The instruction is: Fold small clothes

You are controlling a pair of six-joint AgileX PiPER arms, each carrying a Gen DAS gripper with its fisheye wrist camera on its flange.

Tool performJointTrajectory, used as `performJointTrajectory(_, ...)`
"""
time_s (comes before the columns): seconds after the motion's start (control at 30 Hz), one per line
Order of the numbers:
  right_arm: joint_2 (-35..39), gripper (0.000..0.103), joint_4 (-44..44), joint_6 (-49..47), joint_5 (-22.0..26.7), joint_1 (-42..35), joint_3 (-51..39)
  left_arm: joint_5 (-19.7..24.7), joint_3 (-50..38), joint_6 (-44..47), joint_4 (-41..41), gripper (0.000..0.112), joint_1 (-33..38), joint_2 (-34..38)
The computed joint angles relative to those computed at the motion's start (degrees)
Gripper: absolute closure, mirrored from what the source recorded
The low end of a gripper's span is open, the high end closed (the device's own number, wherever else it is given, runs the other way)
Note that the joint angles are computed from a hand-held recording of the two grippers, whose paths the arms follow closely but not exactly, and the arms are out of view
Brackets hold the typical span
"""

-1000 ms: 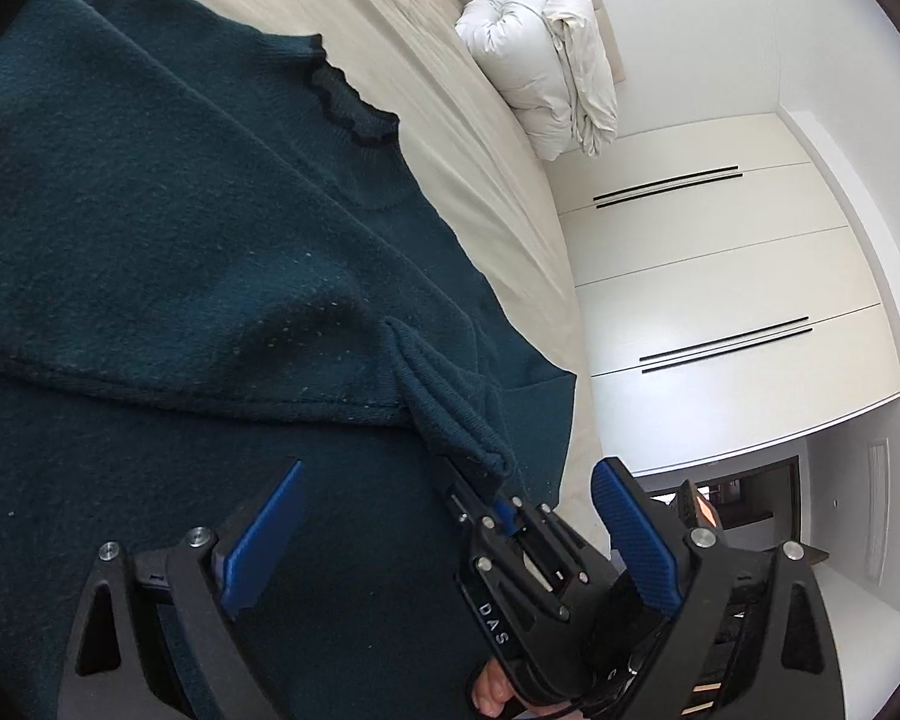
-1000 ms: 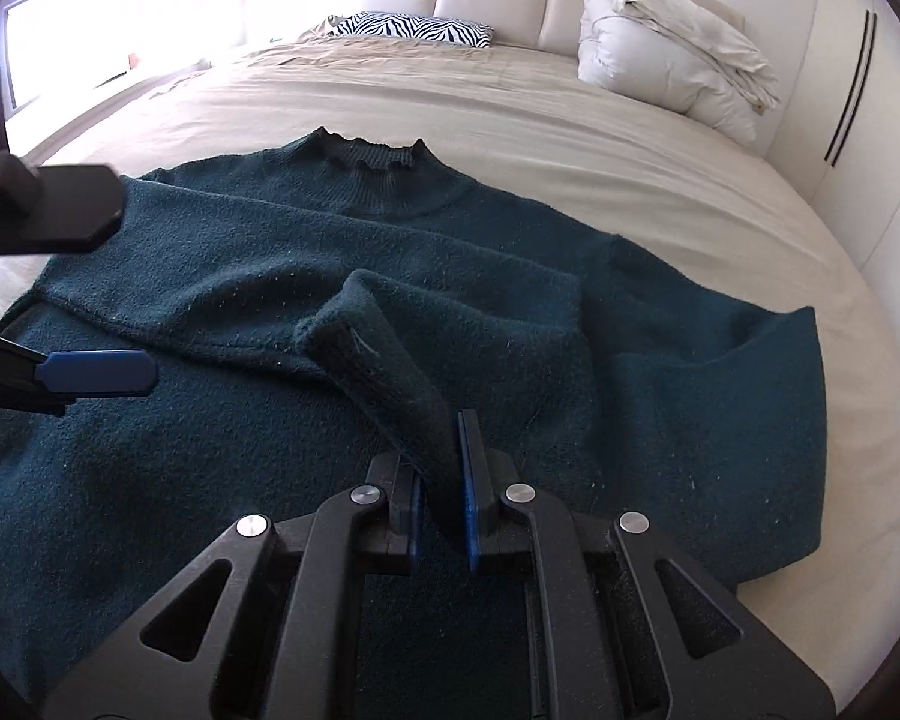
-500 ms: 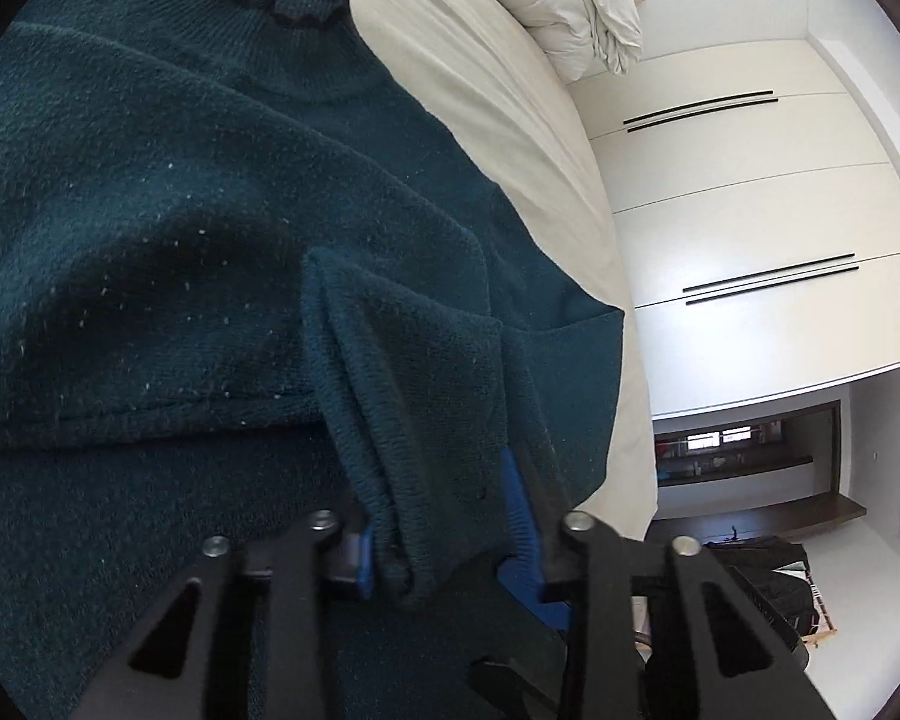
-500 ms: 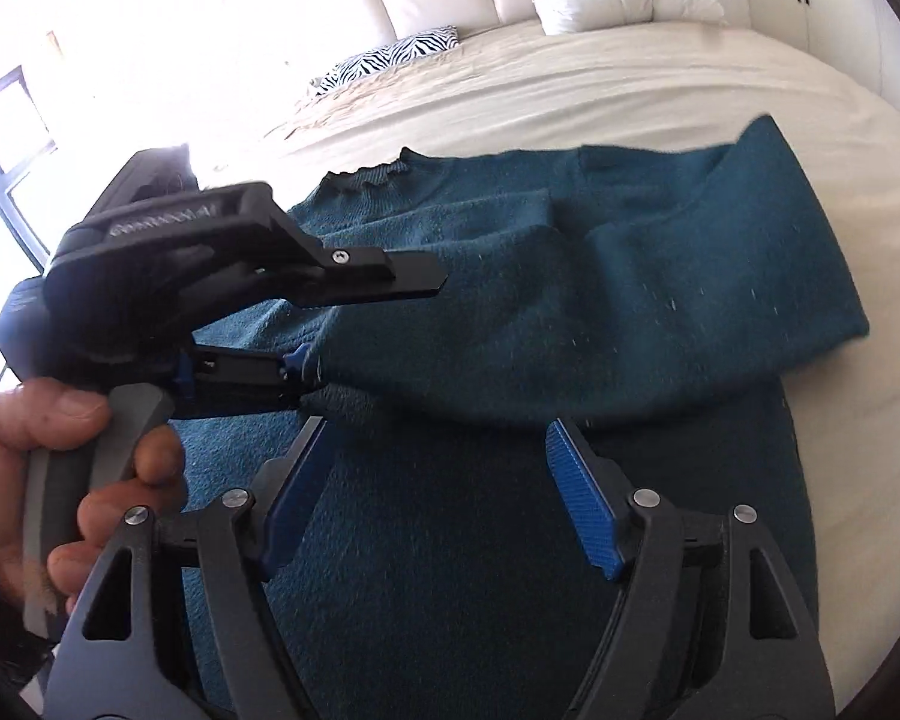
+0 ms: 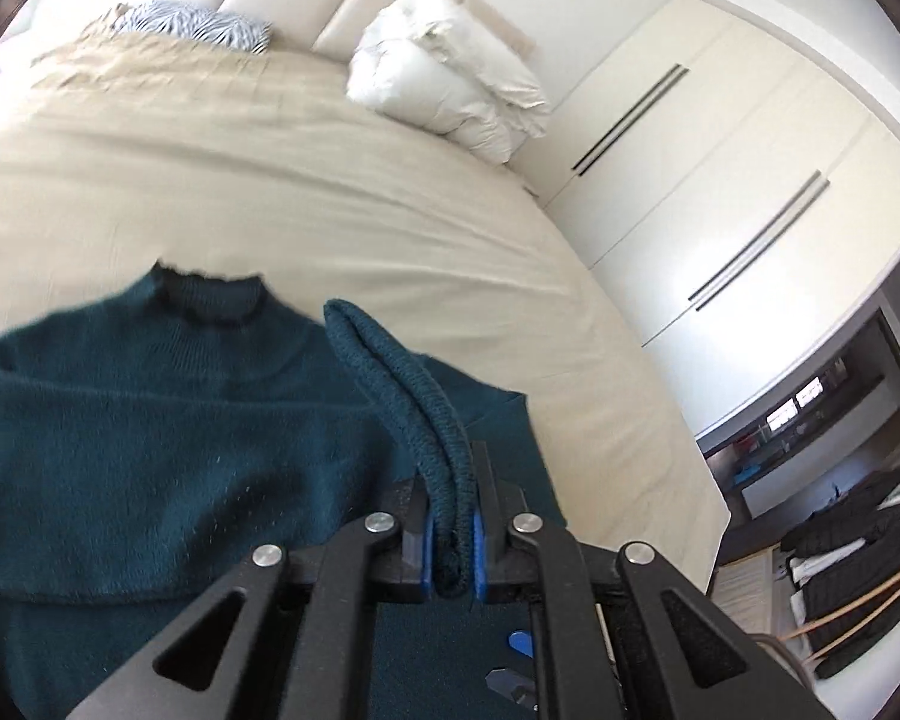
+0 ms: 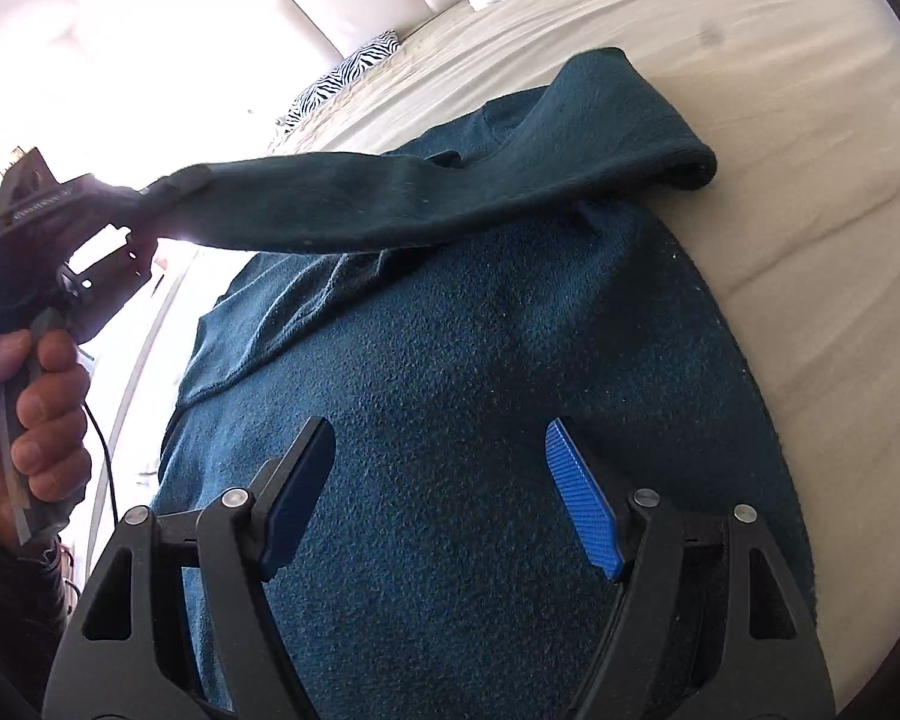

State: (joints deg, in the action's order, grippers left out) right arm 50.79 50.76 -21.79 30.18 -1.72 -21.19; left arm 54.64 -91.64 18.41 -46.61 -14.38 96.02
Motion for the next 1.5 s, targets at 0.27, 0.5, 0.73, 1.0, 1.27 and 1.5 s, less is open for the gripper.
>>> performJointTrajectory(0.27,2.30,0.031,2.02,-1.98,-2.74,1.89,0.00,-1.38,-7.88,1.62,5.48,0.103,-5.66,-2.05)
performJointTrajectory(0.5,2.05,0.031,4.81,-6.06,-1.33,-0.26,0.74,-0.87,-7.15,2.47,1.88,0.103,4.00,0.08)
performJointTrajectory(0.73,1.52,0.031,3.43,-5.18,-0.16,-1.18,0.28,1.05,-2.92,7.10,0.02,0.103,14.99,2.29)
performJointTrajectory(1.0,2.06,0.031,-1.48,1.10,-1.24,1.38,-1.17,-0.81,4.37,10.33,-0.46,0.103,19.11,5.58)
performJointTrajectory(1.27,5.15,0.031,8.52,-11.71,15.74,-15.09,-8.74,-0.39,8.70,12.96,-3.21,0.102,22.48,9.70)
performJointTrajectory(1.5,23.94,0.031,19.01,-19.52,25.37,-21.80,-23.25,0.36,12.23,18.26,-10.31,0.095,26.39,12.68)
